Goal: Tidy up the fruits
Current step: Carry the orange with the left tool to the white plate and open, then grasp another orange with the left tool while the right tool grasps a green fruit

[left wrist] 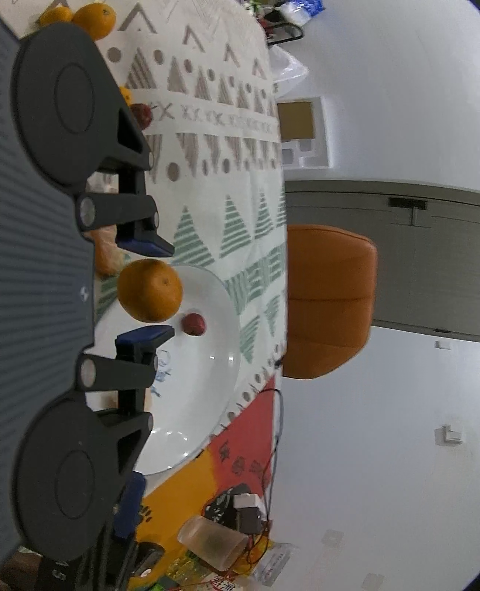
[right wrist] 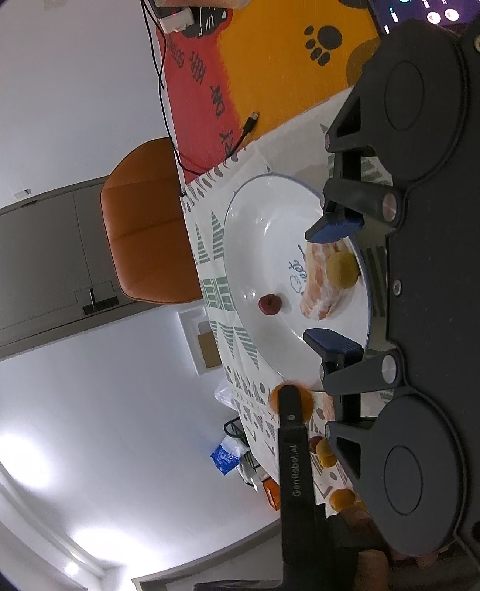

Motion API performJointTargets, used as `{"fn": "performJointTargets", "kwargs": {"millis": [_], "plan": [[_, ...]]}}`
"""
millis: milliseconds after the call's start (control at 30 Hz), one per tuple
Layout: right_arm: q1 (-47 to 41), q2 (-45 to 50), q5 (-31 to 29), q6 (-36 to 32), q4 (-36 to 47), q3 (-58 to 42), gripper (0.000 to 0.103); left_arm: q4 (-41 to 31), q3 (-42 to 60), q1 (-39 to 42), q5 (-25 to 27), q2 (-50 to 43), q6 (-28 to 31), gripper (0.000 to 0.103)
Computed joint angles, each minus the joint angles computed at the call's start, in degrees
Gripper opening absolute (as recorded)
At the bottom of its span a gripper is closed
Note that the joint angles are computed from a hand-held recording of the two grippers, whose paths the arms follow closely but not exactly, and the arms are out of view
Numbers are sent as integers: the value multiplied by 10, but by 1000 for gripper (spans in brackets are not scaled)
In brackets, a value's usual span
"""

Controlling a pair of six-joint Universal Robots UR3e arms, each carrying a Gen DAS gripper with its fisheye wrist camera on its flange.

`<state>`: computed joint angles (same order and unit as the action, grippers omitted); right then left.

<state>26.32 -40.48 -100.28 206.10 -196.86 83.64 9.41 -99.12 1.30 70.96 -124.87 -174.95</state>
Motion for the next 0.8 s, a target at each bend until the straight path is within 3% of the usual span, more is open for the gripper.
{"fn": "performJointTargets", "kwargs": {"millis": [333, 667, 800], "plan": [[8, 14, 10, -2, 12, -23, 52, -1, -33, 23, 9, 24, 7, 43], [26, 58, 26, -10, 66, -124, 52, 34, -96, 83, 23, 58, 12, 66], [37, 82, 34, -17, 99, -181, 52, 37, -113, 110, 21, 67, 14, 67]]}}
